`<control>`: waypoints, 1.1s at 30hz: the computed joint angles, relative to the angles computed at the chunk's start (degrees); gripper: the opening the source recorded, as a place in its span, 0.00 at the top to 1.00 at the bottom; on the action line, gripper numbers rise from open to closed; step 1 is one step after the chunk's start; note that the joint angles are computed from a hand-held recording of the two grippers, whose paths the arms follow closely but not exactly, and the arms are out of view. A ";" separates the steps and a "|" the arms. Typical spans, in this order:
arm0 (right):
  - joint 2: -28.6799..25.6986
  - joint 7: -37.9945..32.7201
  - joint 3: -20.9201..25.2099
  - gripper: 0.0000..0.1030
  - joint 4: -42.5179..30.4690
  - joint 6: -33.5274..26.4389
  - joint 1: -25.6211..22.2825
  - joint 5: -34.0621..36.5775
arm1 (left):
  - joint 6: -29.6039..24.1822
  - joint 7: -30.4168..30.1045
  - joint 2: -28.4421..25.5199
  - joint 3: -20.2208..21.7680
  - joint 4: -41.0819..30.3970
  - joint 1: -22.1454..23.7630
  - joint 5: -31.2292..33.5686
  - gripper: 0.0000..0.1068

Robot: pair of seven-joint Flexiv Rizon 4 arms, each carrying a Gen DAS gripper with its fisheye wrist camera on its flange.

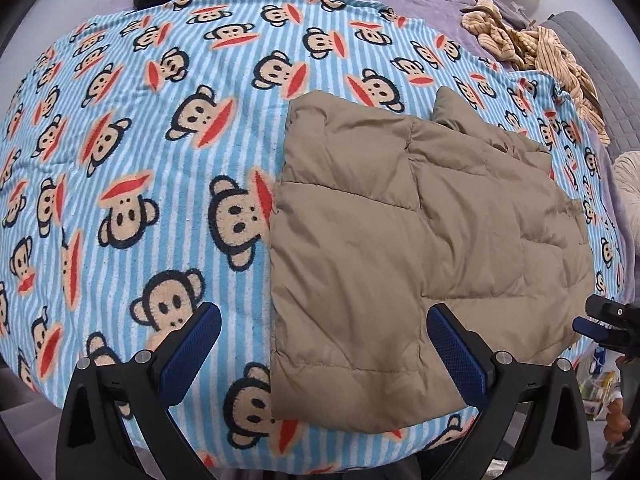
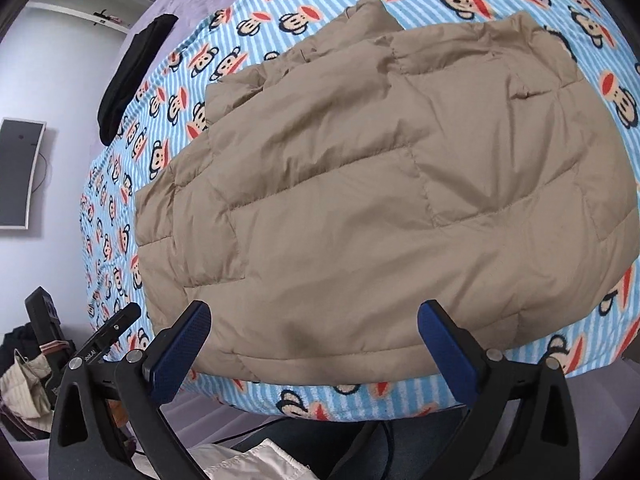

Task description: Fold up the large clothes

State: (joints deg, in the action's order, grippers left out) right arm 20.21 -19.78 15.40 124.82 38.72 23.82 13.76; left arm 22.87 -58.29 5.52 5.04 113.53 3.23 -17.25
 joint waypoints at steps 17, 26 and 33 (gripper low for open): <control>-3.68 -2.71 -1.51 0.00 -3.24 -5.60 0.89 2.02 | -16.62 8.36 -17.44 -1.33 -6.60 6.15 -16.41 0.04; -6.27 -7.49 -1.91 0.00 -5.70 -7.83 -0.49 2.25 | -16.84 11.36 -20.63 -3.75 -5.41 5.09 -21.47 0.16; -6.58 -6.12 -0.52 0.34 -4.68 -5.03 -2.17 -4.45 | -20.28 8.77 -18.34 -3.66 -4.83 4.97 -25.96 0.76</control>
